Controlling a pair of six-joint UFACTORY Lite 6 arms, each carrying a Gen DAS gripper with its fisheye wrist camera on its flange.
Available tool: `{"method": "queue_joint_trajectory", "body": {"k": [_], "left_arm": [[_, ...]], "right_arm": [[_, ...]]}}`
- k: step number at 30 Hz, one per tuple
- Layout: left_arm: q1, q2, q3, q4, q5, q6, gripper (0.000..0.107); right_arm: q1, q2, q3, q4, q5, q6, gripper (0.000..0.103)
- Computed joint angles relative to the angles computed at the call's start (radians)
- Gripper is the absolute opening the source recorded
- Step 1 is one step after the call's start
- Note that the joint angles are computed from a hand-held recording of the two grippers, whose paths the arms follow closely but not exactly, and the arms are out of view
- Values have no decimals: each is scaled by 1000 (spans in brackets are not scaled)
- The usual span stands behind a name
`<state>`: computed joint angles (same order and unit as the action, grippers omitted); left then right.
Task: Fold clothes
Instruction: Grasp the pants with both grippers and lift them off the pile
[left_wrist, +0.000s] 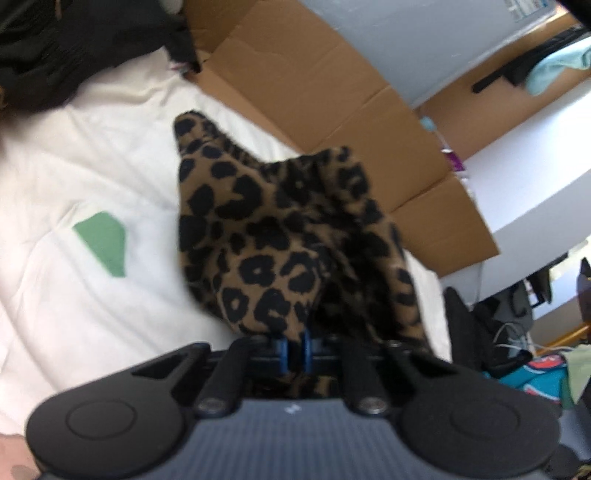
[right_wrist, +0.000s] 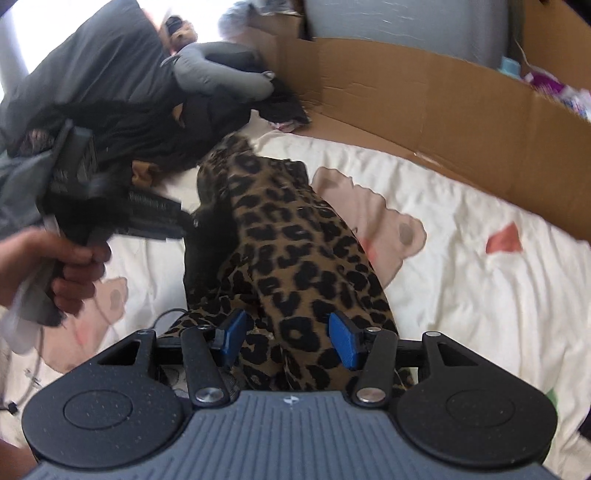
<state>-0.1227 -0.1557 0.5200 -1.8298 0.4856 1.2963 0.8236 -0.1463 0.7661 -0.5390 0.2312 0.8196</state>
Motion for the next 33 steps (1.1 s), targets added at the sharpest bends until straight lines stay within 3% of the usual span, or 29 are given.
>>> {"method": "queue_joint_trajectory", "body": {"k": [1, 2, 5, 8, 11, 15, 19, 23, 24, 26, 28, 33], "left_arm": [[-15, -10, 1, -4, -7, -6, 8], [-30, -19, 2, -6, -14, -13, 8], [-65, -39, 10, -17, -29, -27, 7], [-98, -54, 23, -33, -46, -35, 6], [-74, -86, 49, 69, -31, -135, 4], [-73, -54, 90, 71, -26, -140, 3], [-37, -98, 59, 124, 8, -173, 3], [-40, -93, 58, 104, 10, -150, 3], [-34, -103, 58, 126, 11, -173, 3], [-26, -117, 54, 149, 13, -193, 2], [-6, -133, 42, 171, 21, -201, 2], [40, -186, 16, 256, 31, -274, 2]], "right_arm": [[9, 13, 11, -58, 5, 52, 55], [13, 28, 22, -88, 5, 77, 48], [-10, 80, 66, -30, -5, 8, 33], [-15, 118, 94, -38, -4, -10, 25], [-5, 161, 136, -117, -3, 38, 26], [13, 228, 198, -236, 8, 114, 29], [25, 300, 247, -282, 38, 134, 49], [33, 351, 258, -326, 56, 135, 50], [34, 360, 255, -344, 60, 138, 48], [19, 364, 251, -305, 59, 91, 10], [-19, 339, 233, -222, 42, 32, 2], [-102, 255, 172, -232, 29, 48, 1]]}}
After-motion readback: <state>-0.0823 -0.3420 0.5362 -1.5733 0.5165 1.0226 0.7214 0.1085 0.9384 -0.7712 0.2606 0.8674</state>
